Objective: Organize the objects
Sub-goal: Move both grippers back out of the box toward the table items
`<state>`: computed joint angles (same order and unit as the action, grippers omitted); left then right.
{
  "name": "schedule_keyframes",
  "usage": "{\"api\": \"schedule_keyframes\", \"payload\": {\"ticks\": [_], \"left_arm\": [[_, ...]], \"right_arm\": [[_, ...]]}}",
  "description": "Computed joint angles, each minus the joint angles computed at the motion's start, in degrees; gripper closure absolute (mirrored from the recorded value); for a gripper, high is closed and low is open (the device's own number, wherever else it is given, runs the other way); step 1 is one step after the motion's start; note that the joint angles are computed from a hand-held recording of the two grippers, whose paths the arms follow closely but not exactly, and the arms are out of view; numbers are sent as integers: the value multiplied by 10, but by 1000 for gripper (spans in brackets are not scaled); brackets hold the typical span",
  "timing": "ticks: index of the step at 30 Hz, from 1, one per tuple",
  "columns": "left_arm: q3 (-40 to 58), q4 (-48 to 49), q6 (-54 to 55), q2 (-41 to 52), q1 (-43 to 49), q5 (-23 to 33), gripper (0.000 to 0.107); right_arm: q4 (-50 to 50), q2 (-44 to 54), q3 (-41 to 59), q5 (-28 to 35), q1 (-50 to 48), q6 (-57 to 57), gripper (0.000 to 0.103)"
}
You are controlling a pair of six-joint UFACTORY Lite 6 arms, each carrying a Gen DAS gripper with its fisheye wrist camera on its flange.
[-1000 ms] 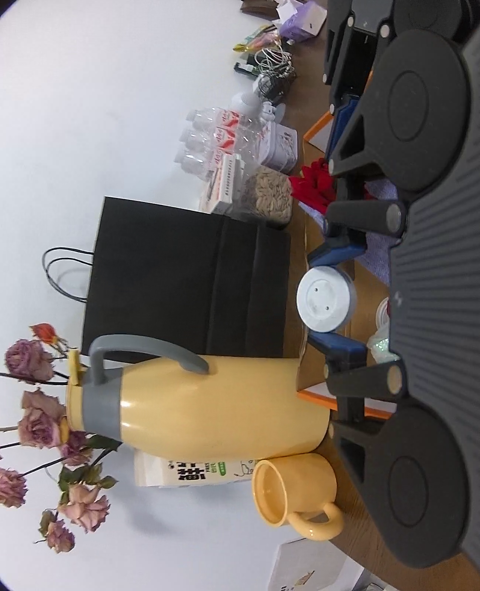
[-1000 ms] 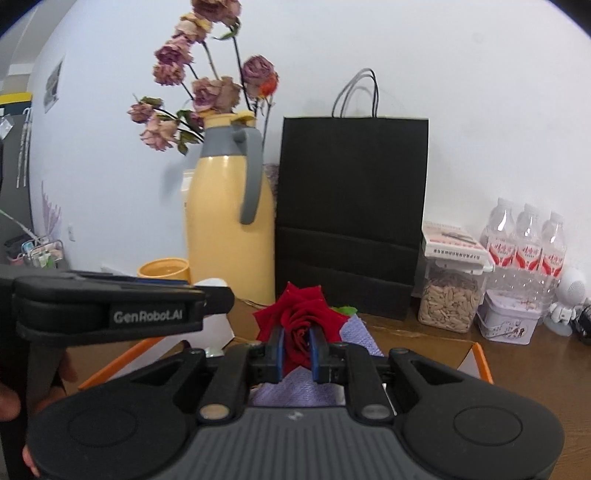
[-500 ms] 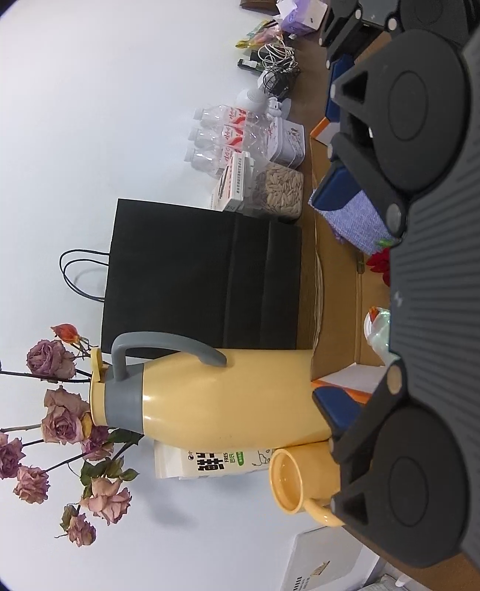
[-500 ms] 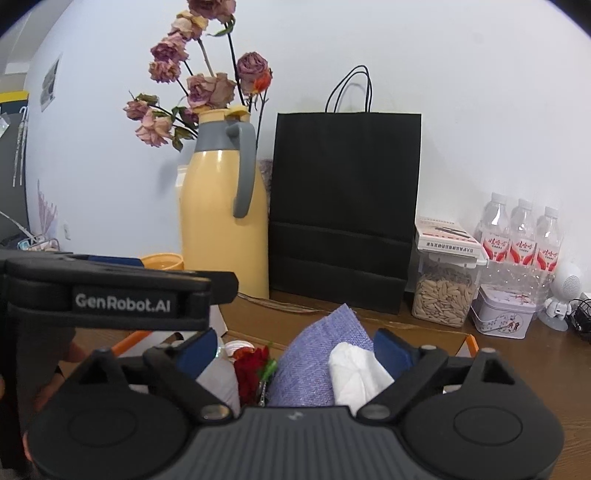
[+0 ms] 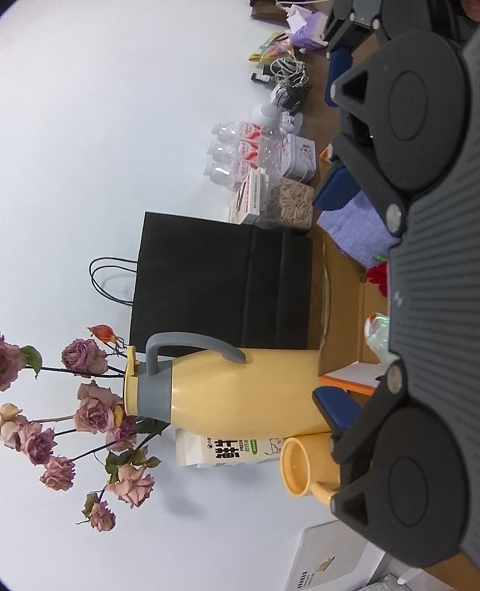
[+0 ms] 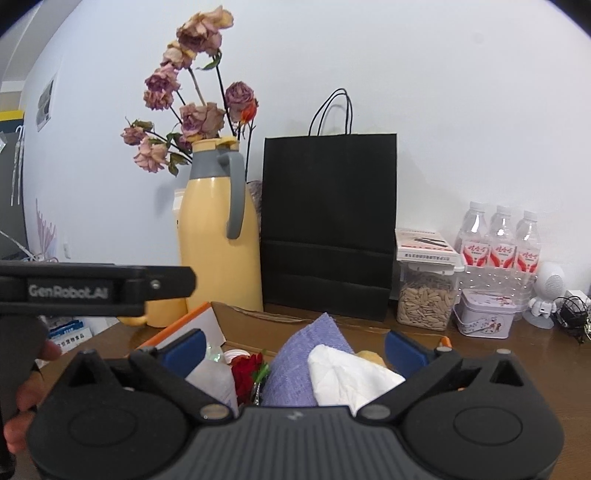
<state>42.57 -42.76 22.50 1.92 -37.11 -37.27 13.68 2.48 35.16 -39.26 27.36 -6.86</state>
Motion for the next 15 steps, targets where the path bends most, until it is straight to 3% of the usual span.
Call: {"api": "schedule_keyframes", "payload": {"ticks": [15], "left_arm": [[-135, -231, 180, -183, -110, -2, 4]], "right_arm": [[134, -309, -206, 85, 29, -105, 0]]}}
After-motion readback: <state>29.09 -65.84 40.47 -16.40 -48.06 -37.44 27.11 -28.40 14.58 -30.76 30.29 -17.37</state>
